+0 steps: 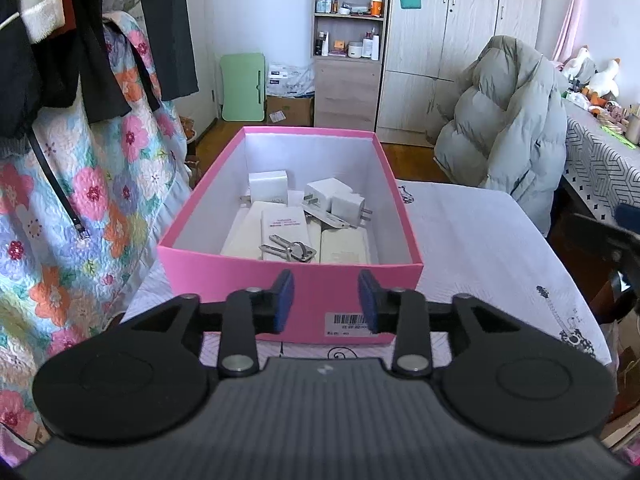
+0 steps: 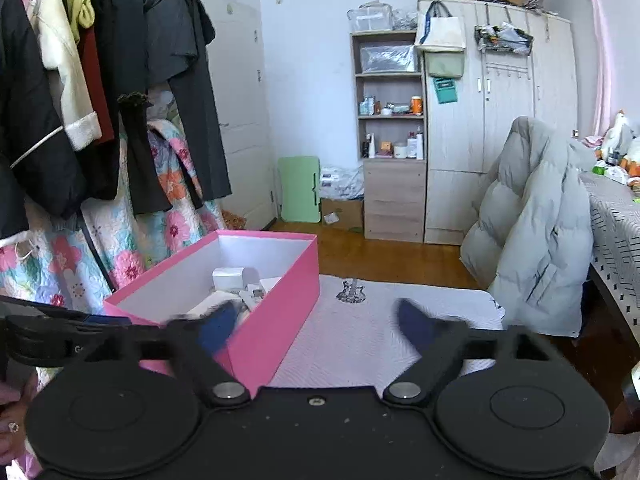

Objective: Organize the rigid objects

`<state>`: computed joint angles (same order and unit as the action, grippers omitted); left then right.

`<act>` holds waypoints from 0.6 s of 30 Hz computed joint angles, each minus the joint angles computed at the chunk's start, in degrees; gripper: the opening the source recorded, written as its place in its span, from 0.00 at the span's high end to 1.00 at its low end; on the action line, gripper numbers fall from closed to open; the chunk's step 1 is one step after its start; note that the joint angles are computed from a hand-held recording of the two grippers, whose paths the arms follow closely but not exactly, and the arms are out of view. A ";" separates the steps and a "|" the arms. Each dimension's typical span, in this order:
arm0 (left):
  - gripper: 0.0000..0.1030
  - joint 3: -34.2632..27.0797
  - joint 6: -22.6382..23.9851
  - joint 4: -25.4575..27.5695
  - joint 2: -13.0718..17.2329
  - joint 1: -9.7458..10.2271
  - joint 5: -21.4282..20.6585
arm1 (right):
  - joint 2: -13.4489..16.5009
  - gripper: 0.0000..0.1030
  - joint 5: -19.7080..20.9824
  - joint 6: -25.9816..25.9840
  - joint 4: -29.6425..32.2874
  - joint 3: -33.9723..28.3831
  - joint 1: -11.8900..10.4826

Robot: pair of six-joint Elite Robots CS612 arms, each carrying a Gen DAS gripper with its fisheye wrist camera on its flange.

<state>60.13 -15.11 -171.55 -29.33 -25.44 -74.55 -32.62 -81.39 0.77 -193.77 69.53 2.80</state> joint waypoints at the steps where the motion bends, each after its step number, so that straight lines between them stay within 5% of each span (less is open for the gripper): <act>1: 0.55 0.18 -0.02 -0.04 -0.11 -0.06 0.32 | 0.02 0.02 -0.48 0.29 -0.98 0.26 0.09; 18: 0.08 0.87 1.01 -4.41 0.47 -0.64 4.92 | 0.26 0.00 -5.27 4.15 -3.58 1.43 0.37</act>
